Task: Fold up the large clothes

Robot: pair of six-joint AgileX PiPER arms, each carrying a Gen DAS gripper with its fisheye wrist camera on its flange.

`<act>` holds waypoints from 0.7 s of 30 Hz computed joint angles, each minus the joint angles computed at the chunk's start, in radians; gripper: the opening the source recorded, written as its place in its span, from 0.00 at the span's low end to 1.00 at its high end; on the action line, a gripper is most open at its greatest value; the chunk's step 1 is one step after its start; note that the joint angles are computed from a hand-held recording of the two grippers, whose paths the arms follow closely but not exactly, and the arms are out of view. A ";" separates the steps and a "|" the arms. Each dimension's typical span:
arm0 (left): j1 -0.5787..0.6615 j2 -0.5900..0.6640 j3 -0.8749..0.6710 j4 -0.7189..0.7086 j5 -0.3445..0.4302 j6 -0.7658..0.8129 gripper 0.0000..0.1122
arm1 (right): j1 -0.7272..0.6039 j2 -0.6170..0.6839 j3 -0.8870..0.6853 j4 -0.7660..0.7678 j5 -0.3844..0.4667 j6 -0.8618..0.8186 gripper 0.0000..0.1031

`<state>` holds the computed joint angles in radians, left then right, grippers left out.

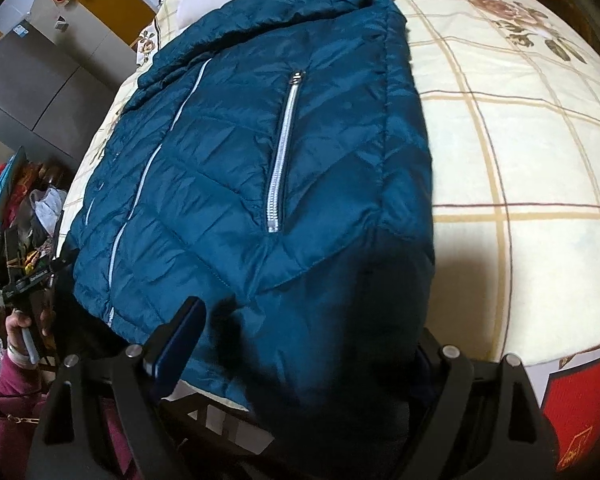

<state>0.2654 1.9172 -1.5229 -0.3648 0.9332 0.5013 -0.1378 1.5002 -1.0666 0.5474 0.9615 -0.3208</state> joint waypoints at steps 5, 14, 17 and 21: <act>-0.012 -0.005 0.007 0.020 -0.010 -0.006 0.77 | 0.017 -0.002 0.005 -0.007 -0.015 -0.011 0.87; -0.021 -0.046 0.005 0.011 0.006 0.028 0.24 | 0.015 0.002 -0.080 -0.011 0.063 -0.041 0.24; 0.001 -0.039 -0.068 -0.035 0.072 0.044 0.21 | -0.022 -0.003 -0.140 0.061 0.102 -0.098 0.21; 0.038 -0.005 -0.212 -0.118 0.164 0.036 0.21 | -0.091 0.011 -0.251 0.176 0.143 -0.151 0.21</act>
